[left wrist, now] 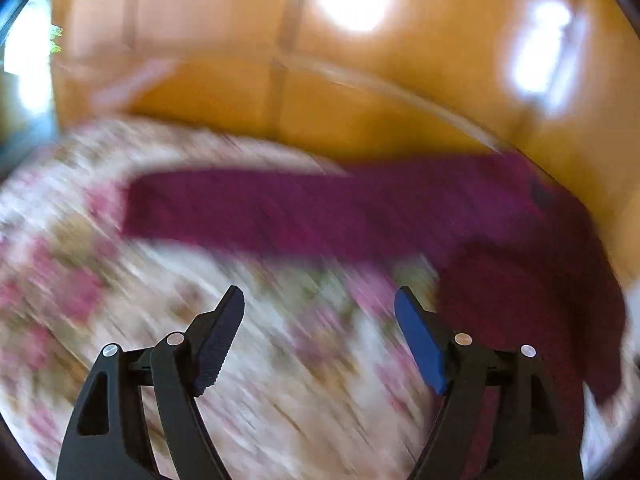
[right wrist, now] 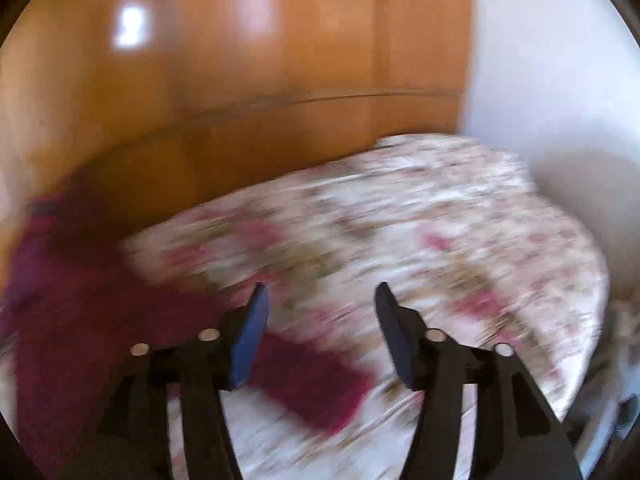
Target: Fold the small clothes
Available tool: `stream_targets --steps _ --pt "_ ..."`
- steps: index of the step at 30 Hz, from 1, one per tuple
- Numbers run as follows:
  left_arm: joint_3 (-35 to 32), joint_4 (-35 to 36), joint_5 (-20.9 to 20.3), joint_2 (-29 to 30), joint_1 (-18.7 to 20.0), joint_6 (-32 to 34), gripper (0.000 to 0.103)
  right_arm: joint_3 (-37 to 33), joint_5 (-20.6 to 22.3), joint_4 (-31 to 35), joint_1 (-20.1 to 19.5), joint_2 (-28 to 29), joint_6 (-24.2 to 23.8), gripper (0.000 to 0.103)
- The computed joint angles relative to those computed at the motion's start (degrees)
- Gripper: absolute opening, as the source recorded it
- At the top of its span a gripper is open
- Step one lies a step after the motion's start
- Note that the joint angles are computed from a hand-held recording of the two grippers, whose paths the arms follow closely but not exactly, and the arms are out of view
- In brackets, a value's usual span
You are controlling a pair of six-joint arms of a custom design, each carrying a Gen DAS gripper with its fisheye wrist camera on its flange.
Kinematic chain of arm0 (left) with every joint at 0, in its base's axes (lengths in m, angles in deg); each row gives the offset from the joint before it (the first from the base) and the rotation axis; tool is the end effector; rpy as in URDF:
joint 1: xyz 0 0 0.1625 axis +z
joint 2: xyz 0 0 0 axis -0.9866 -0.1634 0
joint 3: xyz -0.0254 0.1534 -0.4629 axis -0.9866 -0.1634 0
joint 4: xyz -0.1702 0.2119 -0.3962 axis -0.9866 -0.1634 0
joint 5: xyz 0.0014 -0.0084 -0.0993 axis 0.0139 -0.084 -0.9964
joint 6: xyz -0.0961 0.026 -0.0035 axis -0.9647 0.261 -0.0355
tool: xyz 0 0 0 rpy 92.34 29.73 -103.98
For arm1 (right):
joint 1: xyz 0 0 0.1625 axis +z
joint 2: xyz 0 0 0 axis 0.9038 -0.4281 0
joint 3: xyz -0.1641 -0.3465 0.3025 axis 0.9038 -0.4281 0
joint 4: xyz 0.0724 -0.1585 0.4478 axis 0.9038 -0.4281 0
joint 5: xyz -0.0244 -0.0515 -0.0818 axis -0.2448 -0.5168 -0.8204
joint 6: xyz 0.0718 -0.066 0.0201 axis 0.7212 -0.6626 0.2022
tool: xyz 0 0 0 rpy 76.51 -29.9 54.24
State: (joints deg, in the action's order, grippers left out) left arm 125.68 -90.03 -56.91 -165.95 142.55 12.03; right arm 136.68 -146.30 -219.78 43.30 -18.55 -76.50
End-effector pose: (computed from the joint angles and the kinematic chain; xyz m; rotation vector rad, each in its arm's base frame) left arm -0.0480 -0.5527 0.5144 -0.2751 2.2281 -1.1562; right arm 0.2988 -0.6775 0.2778 0.3124 -2.3670 1.0498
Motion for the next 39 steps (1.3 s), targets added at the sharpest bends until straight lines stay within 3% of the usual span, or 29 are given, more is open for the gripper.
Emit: stream_targets --steps 3,4,10,11,12,13,14,16,21,25,29,33,36,39 --pt "4.4 1.2 -11.8 -2.7 0.2 -2.8 0.077 5.0 13.7 13.3 -0.9 -4.0 6.4 0.068" --pt "5.5 1.6 -15.0 -3.2 0.3 -4.0 0.077 6.0 16.2 16.5 -1.1 -4.3 7.9 0.068" --pt "10.6 -1.5 -26.0 -3.4 0.4 -9.0 0.073 8.9 22.0 22.9 -2.4 -1.8 13.1 0.062" --pt "10.9 -2.3 -25.0 -2.8 0.3 -8.5 0.070 9.5 21.4 20.6 -2.0 -1.4 12.7 0.059" --pt "11.2 -2.2 -23.2 -2.3 -0.4 -8.4 0.058 9.4 22.0 20.3 -2.0 -1.3 12.3 0.043" --pt "11.0 -1.9 -23.0 -1.9 -0.6 -7.8 0.033 9.2 23.2 20.6 -2.2 -1.2 12.5 0.034" --pt "10.6 -1.8 -25.2 -1.5 -0.1 -7.6 0.024 9.0 22.7 20.6 -2.0 -1.1 12.7 0.027" --pt "10.6 -2.0 -24.3 -1.6 -0.8 -8.1 0.017 8.8 20.8 19.8 -1.0 -1.1 11.2 0.019" --pt "12.5 -1.5 -19.6 -5.5 -4.9 -7.2 0.015 10.2 18.1 16.0 1.3 -3.9 6.6 0.014" --pt "14.7 3.7 -17.3 -10.9 -9.3 -8.6 0.014 12.9 17.4 16.0 1.7 -7.3 3.3 0.013" --pt "18.4 13.5 -15.2 -18.4 -15.9 -15.2 0.014 17.7 15.6 17.4 2.1 -11.7 1.1 0.013" --pt "21.4 26.7 -14.2 -24.8 -22.2 -26.7 0.014 23.5 14.6 22.5 1.6 -16.8 1.9 0.013" --pt "22.9 33.7 -15.1 -28.0 -23.9 -33.8 0.014 26.1 14.3 25.2 1.1 -18.8 3.2 0.012" --pt "22.9 36.2 -14.7 -28.4 -24.5 -35.3 0.016 26.5 15.8 25.9 0.5 -19.2 3.5 0.013"
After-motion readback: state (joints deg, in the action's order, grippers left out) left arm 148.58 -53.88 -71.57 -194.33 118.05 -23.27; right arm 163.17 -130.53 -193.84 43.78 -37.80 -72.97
